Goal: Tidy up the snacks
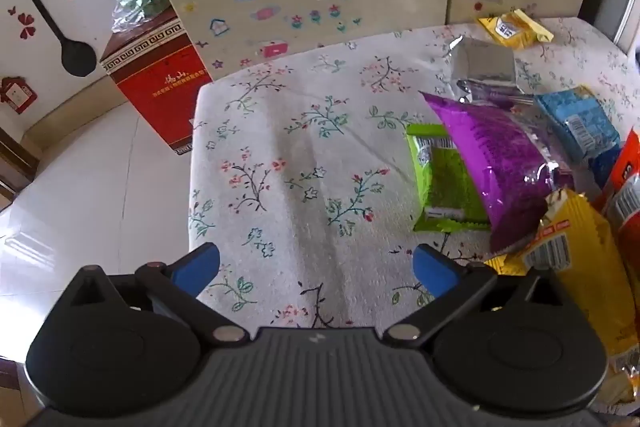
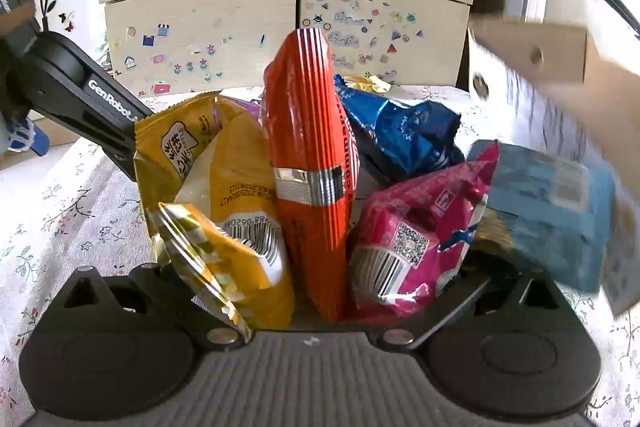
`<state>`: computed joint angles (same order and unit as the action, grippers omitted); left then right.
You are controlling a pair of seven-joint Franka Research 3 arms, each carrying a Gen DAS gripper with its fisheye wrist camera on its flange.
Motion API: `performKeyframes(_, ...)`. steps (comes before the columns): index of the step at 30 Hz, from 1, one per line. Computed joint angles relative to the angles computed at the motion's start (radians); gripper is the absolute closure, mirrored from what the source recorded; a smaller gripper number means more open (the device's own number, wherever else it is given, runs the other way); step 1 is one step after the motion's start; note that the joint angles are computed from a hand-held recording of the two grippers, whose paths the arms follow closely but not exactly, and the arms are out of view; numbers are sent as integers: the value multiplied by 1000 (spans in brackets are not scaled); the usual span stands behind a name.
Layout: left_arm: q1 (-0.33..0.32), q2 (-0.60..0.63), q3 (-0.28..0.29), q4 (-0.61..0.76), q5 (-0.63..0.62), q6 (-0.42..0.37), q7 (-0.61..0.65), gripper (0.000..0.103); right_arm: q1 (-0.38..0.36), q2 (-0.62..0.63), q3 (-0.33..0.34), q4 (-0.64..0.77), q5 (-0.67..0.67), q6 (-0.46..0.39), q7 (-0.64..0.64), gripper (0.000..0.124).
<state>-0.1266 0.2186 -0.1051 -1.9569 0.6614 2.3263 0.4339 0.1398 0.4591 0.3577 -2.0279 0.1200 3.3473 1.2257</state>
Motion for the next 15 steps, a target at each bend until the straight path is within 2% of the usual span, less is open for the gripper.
performKeyframes(5,-1,-6,1,-8,13,9,-6,1,10,-1,-9,14,17,-35,-7,21)
performKeyframes(7,7,-51,-4,-16,-16,-13,25,1,-39,-1,43,3,1,-30,-28,21)
performKeyframes(11,12,-98,-10,-50,-4,-5,-5,1,-94,13,102,10,-16,-39,-57,21)
performKeyframes(15,10,-121,-21,-66,7,-17,-53,1,-72,25,85,30,-1,-42,-70,21)
